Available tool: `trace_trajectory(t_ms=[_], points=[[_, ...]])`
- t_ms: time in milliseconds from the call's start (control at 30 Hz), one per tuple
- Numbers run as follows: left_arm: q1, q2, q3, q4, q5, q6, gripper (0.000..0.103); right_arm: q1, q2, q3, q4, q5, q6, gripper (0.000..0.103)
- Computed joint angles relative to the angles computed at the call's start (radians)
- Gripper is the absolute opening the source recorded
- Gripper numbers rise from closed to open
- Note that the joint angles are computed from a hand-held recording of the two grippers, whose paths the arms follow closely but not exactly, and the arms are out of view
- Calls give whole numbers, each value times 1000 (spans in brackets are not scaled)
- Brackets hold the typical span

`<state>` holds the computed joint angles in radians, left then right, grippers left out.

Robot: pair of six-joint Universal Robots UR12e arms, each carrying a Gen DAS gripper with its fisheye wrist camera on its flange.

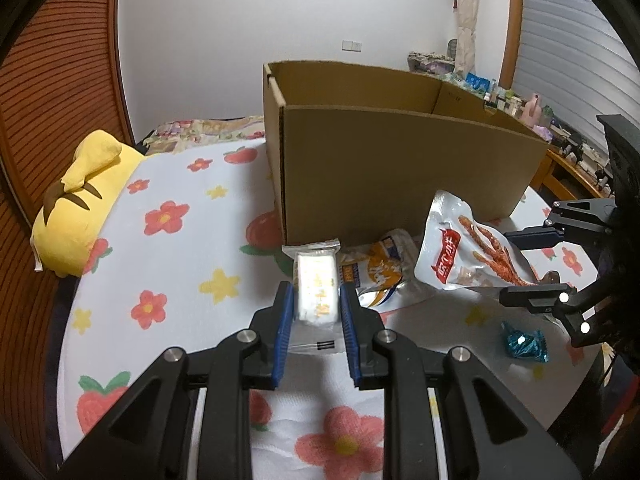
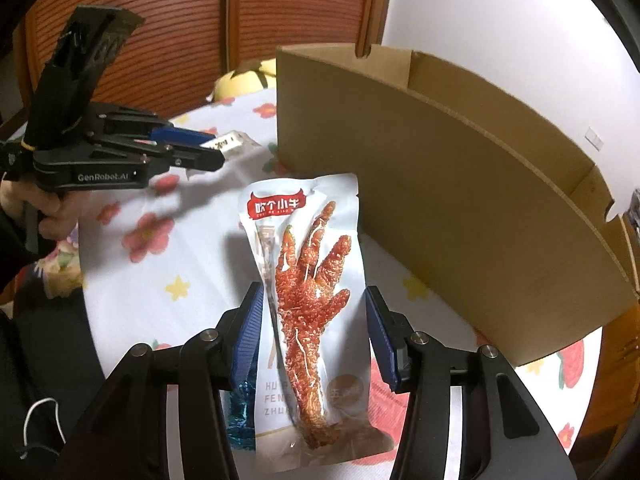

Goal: Organize snacks
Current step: 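Lift both held snacks and carry them toward the box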

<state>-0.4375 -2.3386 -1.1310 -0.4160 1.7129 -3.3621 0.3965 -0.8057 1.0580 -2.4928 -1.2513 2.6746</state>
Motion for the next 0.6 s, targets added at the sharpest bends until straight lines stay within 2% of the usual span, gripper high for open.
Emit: trace_trajectory(t_ms=[333,600], points=[[-6,7,21,38,9,27,22,-14,-30,34,-114,31,57,51],[-11,-3,73,61,12,59,22,-22,-26,-6,-165,15,106,51]])
